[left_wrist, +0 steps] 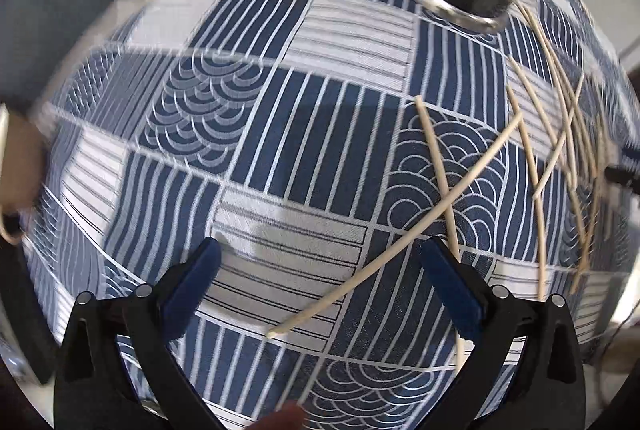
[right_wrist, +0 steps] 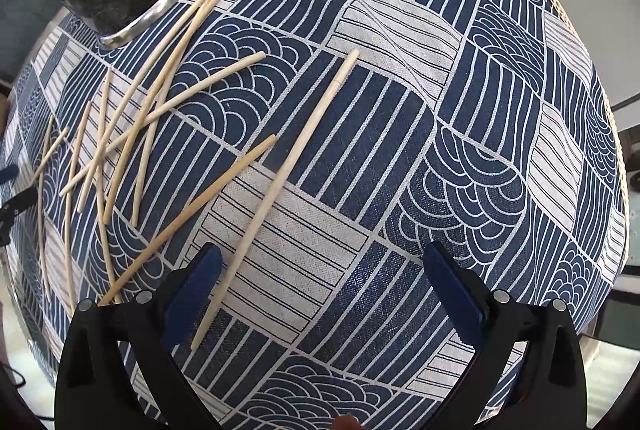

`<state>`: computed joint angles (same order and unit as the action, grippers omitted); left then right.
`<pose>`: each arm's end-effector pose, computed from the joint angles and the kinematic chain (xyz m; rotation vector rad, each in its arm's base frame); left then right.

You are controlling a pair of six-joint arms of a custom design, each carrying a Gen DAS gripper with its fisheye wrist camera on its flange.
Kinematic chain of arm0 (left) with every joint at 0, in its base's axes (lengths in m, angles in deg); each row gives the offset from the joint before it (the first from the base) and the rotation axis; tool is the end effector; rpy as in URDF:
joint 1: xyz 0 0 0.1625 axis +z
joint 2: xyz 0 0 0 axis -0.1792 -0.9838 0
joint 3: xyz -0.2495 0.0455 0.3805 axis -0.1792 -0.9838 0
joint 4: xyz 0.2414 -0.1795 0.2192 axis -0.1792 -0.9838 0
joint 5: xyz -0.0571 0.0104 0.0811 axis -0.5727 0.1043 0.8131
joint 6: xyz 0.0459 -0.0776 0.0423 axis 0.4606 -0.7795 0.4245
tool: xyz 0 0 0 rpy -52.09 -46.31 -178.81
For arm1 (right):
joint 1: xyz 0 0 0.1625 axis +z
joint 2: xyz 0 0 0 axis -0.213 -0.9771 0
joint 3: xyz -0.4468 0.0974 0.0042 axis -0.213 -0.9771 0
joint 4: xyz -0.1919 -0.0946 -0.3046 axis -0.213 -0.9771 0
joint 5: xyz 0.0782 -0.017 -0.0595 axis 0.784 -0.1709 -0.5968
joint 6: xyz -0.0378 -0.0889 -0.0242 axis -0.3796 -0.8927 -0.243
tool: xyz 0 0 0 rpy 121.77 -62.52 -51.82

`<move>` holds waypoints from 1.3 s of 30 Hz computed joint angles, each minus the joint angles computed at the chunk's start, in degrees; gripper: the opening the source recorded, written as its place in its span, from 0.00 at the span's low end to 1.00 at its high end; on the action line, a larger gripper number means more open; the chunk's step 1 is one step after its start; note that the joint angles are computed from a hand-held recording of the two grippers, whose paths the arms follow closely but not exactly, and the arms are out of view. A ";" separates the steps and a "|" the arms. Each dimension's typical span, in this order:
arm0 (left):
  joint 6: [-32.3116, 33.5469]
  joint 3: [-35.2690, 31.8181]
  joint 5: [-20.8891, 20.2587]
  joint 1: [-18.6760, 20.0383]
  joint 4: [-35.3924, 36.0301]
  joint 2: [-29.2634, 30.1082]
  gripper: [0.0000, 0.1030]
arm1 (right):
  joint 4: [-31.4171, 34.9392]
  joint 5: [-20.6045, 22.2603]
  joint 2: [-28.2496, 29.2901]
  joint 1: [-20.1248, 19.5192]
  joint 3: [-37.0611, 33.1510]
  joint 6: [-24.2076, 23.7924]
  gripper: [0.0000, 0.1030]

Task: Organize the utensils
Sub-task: 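Lower the left tool toward one wooden stick while the right tool lowers toward another, then close the left tool on a wooden stick while the right tool closes on another stick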

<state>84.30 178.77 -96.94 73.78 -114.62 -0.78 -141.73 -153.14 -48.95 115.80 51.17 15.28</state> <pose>-0.0972 -0.6358 0.2458 0.7311 2.3187 0.0241 0.1883 -0.5177 0.1229 -0.2937 -2.3452 0.2885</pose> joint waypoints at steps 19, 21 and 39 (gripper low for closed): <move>10.73 3.04 -5.97 -2.72 -1.47 -2.55 0.09 | 0.42 -1.13 -1.23 -0.55 -3.05 -4.37 0.04; 8.78 2.72 -7.63 -2.56 0.20 -2.71 0.04 | -0.59 -0.52 -1.93 -0.98 -2.18 -4.51 0.04; -12.52 13.34 -12.07 -7.28 -0.62 -16.24 0.04 | -9.75 8.60 -10.15 -0.47 3.18 -15.19 0.04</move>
